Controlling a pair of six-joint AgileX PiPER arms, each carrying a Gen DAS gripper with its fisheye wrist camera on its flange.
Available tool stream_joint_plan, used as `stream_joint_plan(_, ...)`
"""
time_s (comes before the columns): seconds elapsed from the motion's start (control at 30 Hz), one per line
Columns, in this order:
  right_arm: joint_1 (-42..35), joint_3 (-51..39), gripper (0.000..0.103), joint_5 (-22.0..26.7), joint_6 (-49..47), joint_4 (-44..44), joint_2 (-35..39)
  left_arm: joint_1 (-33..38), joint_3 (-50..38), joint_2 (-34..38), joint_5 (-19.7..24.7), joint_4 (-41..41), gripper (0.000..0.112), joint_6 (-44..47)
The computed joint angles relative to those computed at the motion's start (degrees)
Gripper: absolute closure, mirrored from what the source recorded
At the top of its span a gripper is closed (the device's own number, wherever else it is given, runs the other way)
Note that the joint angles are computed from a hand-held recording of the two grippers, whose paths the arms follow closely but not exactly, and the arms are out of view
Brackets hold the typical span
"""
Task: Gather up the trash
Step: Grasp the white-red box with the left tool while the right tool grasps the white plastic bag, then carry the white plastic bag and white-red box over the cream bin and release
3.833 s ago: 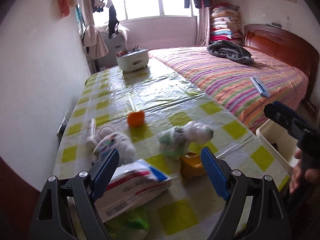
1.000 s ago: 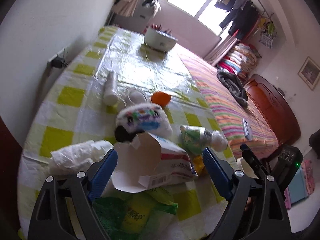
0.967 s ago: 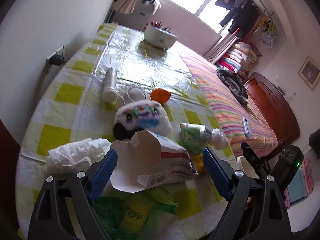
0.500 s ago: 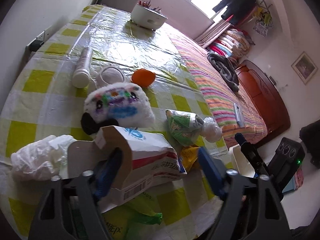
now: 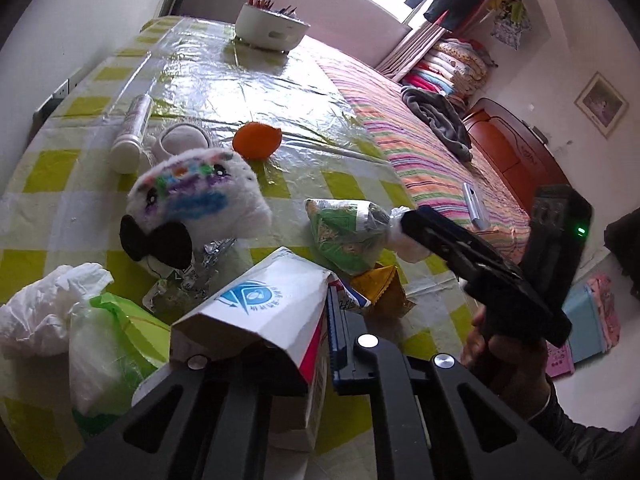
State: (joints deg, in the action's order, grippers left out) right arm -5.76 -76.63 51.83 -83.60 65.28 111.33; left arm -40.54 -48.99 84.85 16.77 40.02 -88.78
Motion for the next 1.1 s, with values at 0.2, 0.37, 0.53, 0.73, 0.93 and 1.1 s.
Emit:
stream_joint_plan(0.2, 0.6, -0.7, 0.066, 0.5, 2.8, -3.2, 1.1, -3.4, 0.0, -1.8, 4.8, 11.6, 0.107, -10.6)
stream_joint_plan(0.37, -1.0, 1.2, 0.067, 1.5, 0.6, -0.7, -0.6, -7.0, -0.9, -2.7, 10.6, 19.4, 0.107, -18.1)
stream_joint_plan(0.53, -3.7, 3.3, 0.068, 2.7, -2.9, 3.5, -2.9, -9.0, -1.9, -3.0, 13.8, 23.5, 0.107, -22.3)
stream_joint_plan(0.73, -8.1, 5.2, 0.068, 4.2, -7.0, 7.6, -5.6, -10.8, -5.7, -0.7, 16.5, 22.5, 0.107, -20.4)
stream_joint_plan(0.93, -13.2, 4.5, 0.068, 6.8, -7.2, 8.7, -6.0, -12.3, -11.0, 3.5, 17.5, 20.5, 0.107, -16.5)
stream_joint_plan(1.1, -18.3, 3.8, 0.068, 9.9, -7.8, 9.4, -6.0, -13.4, -15.8, 7.5, 16.8, 19.5, 0.107, -13.4)
